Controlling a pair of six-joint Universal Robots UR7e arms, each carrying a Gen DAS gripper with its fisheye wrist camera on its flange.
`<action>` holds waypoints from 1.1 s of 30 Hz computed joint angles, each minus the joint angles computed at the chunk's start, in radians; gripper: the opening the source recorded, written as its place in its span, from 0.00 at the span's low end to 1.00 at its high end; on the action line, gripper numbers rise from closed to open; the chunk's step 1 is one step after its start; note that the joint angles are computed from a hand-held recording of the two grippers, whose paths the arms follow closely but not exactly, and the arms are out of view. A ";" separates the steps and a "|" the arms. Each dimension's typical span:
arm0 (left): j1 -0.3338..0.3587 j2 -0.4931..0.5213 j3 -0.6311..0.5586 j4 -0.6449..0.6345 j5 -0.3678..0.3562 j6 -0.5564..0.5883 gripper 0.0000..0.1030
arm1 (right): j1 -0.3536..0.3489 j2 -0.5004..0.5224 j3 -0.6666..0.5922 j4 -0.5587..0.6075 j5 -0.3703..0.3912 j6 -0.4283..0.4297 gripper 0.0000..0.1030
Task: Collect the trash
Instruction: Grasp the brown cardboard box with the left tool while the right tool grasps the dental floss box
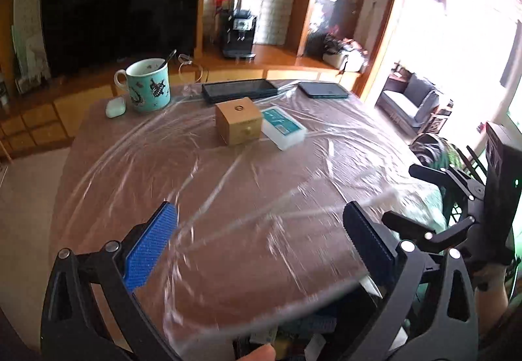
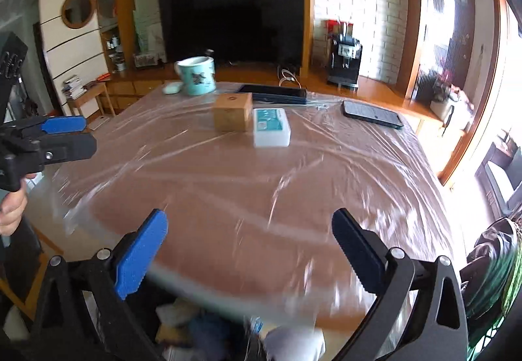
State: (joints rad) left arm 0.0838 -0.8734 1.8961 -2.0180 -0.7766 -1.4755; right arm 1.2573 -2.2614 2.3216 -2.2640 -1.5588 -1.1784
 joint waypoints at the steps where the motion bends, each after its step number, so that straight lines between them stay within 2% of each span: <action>1: 0.026 0.006 -0.015 -0.009 0.000 0.026 0.99 | 0.052 0.081 -0.011 -0.062 -0.050 0.056 0.96; 2: 0.065 0.015 -0.039 -0.009 0.000 0.052 0.99 | 0.100 0.159 -0.024 -0.113 -0.108 0.102 0.96; 6: 0.166 0.070 -0.104 -0.042 0.001 0.118 0.99 | 0.209 0.354 -0.038 -0.279 -0.246 0.159 0.96; 9: 0.227 0.108 -0.145 -0.066 -0.001 0.158 0.99 | 0.244 0.452 -0.051 -0.345 -0.296 0.159 0.95; 11: 0.257 0.129 -0.170 -0.072 -0.002 0.171 0.99 | 0.258 0.502 -0.065 -0.365 -0.320 0.172 0.90; 16: 0.312 0.182 -0.242 0.030 0.023 0.144 0.98 | 0.269 0.571 -0.102 -0.353 -0.338 0.234 0.85; 18: 0.328 0.194 -0.260 0.050 0.027 0.143 0.95 | 0.271 0.591 -0.106 -0.365 -0.342 0.243 0.83; 21: 0.341 0.192 -0.248 0.019 0.037 0.157 0.93 | 0.275 0.623 -0.114 -0.383 -0.361 0.254 0.76; 29: 0.359 0.153 -0.206 -0.024 0.033 0.191 0.91 | 0.277 0.671 -0.130 -0.411 -0.376 0.267 0.72; 33: 0.356 0.152 -0.226 0.068 0.047 0.154 0.91 | 0.283 0.690 -0.137 -0.435 -0.384 0.276 0.72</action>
State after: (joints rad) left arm 0.4401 -0.7213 1.6696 -1.9502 -0.7292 -1.3214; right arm 1.5400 -1.5712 2.1844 -2.6993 -1.9428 -0.9025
